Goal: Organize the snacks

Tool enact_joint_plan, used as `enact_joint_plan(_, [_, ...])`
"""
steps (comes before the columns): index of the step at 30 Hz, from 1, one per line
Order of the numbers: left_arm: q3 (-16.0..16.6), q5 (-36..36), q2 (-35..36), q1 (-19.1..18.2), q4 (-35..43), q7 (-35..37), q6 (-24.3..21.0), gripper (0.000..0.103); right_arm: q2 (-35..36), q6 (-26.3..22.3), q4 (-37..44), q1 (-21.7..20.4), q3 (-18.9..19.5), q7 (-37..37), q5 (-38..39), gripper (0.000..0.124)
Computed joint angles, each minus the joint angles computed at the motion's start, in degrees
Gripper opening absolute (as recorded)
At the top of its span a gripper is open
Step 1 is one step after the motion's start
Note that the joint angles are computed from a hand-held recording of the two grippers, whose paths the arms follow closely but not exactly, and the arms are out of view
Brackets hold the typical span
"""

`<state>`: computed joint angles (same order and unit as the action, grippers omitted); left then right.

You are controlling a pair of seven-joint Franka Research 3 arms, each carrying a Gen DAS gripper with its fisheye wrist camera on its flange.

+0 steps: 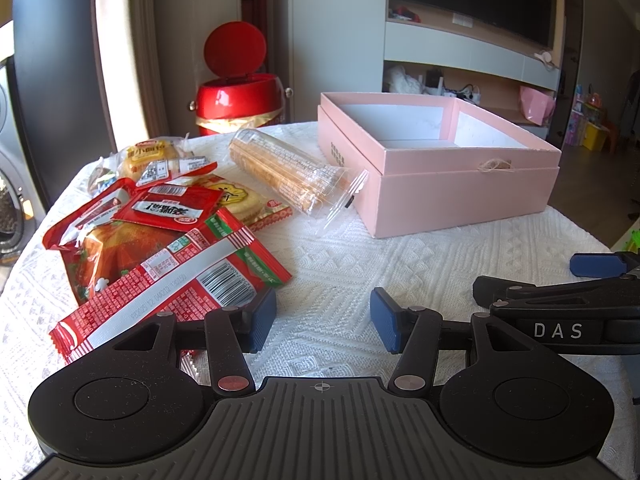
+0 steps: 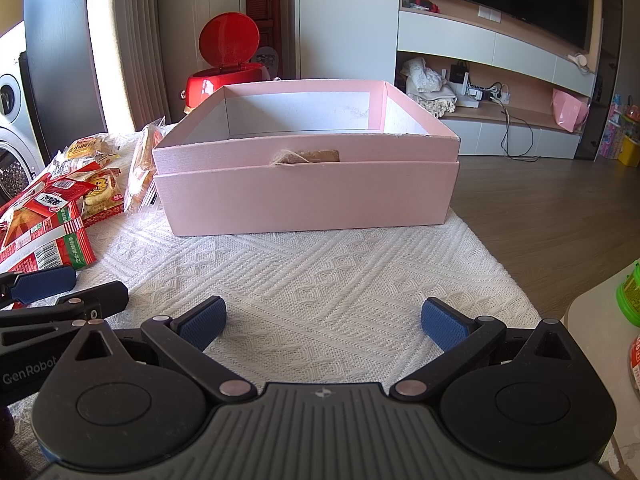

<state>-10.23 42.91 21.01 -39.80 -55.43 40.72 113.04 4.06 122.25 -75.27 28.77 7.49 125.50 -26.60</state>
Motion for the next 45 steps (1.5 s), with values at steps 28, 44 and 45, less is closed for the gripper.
enact_joint_plan(28, [0.3, 0.2, 0.5, -0.4, 0.9, 0.6, -0.6, 0.058, 0.0, 0.2, -0.2, 0.0, 0.0, 0.1, 0.0, 0.103])
enact_joint_plan(44, [-4.0, -6.0, -16.7, 10.8, -13.5, -2.3, -1.2, 0.054, 4.0, -7.6, 9.1, -0.7, -1.3, -16.0, 12.5, 0.103])
enact_joint_plan(45, [-4.0, -7.2, -17.4, 12.0, -14.1, -4.1, -1.2, 0.053, 3.4, -6.7, 8.1, -0.7, -1.4, -16.3, 12.7, 0.103])
